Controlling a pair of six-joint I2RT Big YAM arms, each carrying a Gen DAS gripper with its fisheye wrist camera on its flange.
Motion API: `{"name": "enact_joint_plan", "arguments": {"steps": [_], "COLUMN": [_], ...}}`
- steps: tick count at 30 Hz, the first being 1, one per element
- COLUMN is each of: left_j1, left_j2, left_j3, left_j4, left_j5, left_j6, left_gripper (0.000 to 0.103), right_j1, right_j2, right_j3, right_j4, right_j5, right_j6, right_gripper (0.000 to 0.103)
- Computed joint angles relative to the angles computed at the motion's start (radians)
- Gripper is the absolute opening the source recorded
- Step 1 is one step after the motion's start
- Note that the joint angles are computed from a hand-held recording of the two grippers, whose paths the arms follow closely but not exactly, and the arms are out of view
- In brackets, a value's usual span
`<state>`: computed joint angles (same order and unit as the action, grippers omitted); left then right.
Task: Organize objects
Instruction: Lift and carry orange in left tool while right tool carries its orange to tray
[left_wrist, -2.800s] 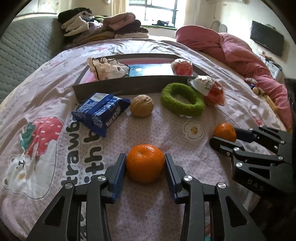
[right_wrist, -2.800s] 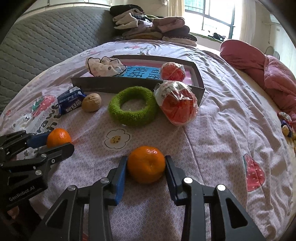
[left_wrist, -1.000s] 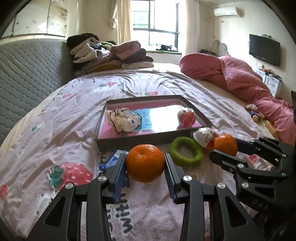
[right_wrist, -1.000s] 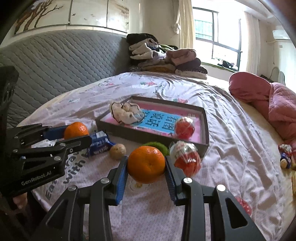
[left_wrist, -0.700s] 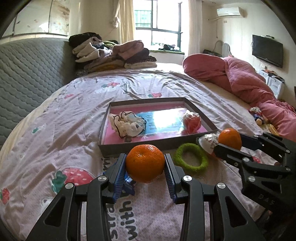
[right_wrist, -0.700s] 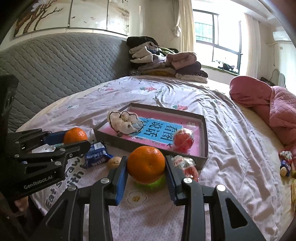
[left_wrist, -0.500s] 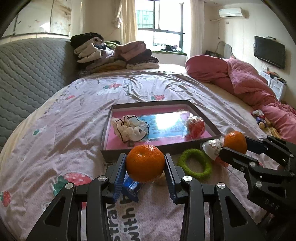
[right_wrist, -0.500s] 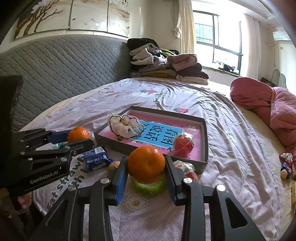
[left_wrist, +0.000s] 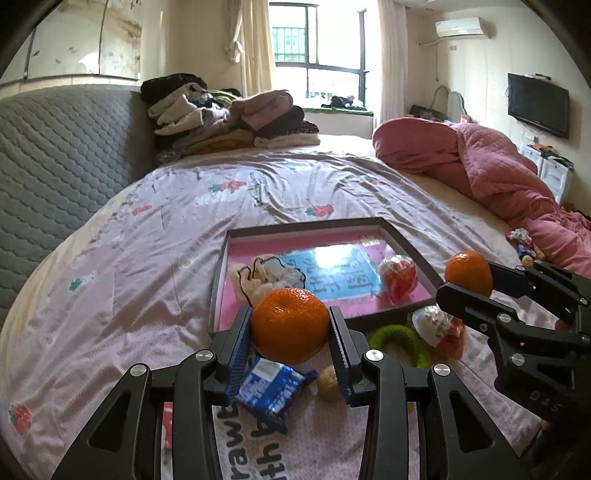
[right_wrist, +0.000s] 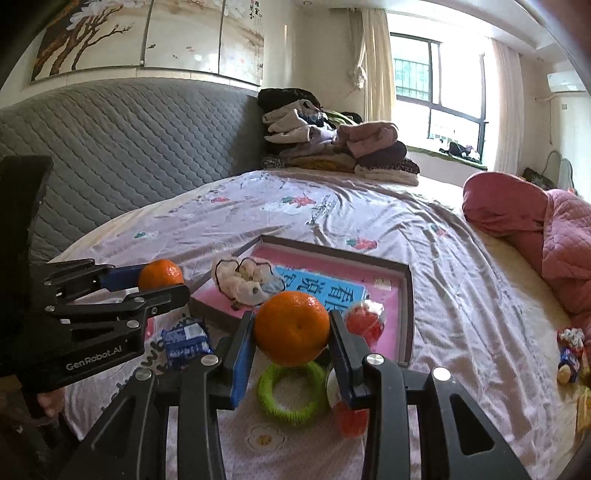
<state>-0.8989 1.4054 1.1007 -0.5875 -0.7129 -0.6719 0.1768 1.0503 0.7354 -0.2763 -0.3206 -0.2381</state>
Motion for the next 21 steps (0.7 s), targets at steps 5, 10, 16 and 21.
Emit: {"name": "enact_joint_plan", "arguments": {"steps": [5,10,16,21], "left_j1": [0.024,0.045,0.074,0.093], "left_j2": [0.002,0.015,0.026,0.032], "left_j3": [0.007,0.019,0.031,0.042], "left_j4": [0.004,0.004,0.011,0.012], "left_j5": [0.015,0.027,0.036,0.044], "left_j6": [0.013,0.024,0.039,0.048], "left_gripper": [0.041,0.041,0.041,0.041], "right_j1": [0.009,0.014,0.015,0.014], "right_j2": [0.029,0.057,0.093,0.116], "right_j3": [0.024,0.046,0.076,0.102], "right_j4": [0.008,0.005,0.002,0.012], "right_j5": [0.005,0.009,0.014,0.020], "right_j6": [0.003,0.003,0.011,0.017], "right_gripper": [0.038,0.038,0.038,0.038]}}
